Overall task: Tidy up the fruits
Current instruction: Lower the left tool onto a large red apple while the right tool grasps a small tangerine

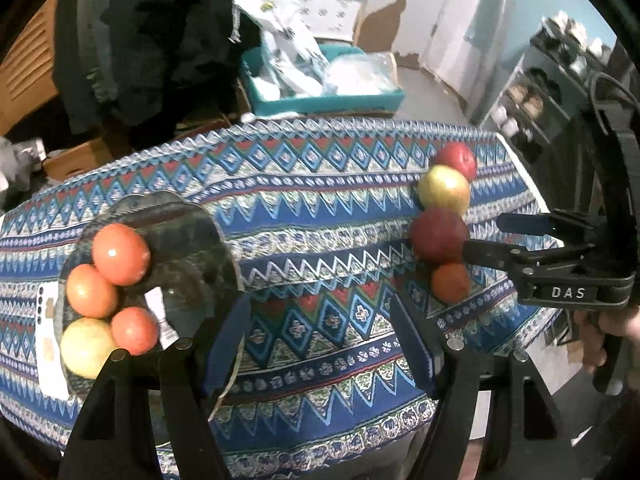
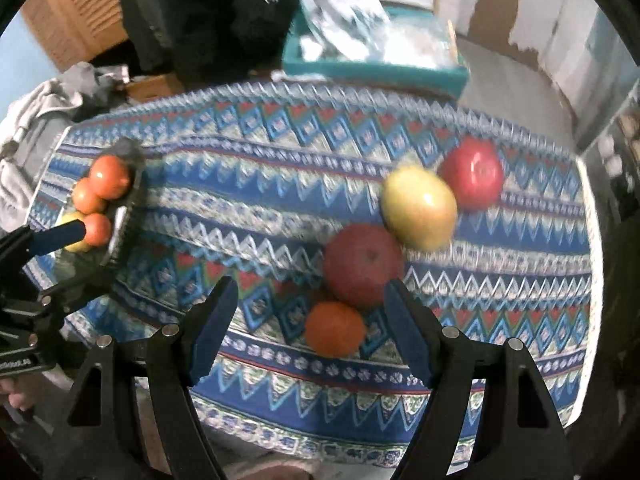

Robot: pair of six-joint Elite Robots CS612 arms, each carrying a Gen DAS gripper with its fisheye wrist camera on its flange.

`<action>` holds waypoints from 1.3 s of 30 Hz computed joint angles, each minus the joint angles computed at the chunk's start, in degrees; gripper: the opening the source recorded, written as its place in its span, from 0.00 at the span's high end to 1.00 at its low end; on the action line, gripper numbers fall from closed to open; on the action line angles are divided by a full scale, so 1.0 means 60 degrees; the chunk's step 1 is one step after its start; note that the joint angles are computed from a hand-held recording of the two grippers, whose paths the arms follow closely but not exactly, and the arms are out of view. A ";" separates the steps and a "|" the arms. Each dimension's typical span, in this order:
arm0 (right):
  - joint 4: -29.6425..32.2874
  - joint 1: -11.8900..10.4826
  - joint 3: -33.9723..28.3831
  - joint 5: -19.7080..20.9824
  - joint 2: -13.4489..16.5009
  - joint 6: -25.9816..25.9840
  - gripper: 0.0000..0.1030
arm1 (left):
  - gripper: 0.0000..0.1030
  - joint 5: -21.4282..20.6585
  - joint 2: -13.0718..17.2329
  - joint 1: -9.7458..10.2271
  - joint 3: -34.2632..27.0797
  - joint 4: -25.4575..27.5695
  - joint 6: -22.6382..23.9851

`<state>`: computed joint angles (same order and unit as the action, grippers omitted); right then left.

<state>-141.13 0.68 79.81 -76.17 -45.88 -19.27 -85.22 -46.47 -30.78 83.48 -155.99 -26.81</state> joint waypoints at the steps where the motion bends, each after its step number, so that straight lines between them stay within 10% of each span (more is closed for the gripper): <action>1: 0.0051 -0.0029 -0.0011 0.0020 0.0046 0.0035 0.26 | 0.28 -0.0050 0.0056 -0.0011 -0.0071 0.0096 0.0042; 17: 0.0919 -0.0154 -0.0339 0.0061 0.0716 0.0265 0.26 | 0.28 -0.0061 0.0779 -0.0113 -0.0957 0.1267 0.0401; 24: 0.1175 -0.0089 -0.0445 0.0144 0.0890 0.0091 0.51 | 0.28 -0.0097 0.0871 -0.0094 -0.1084 0.1454 0.0345; 39: 0.0495 -0.0464 0.0207 -0.0315 0.0386 0.0211 0.53 | 0.28 -0.0488 0.1159 -0.0155 -0.1656 0.1713 0.0425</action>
<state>-138.15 -2.11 81.05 -78.06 -43.56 -18.00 -88.15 -39.52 -31.70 73.54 -145.71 -24.26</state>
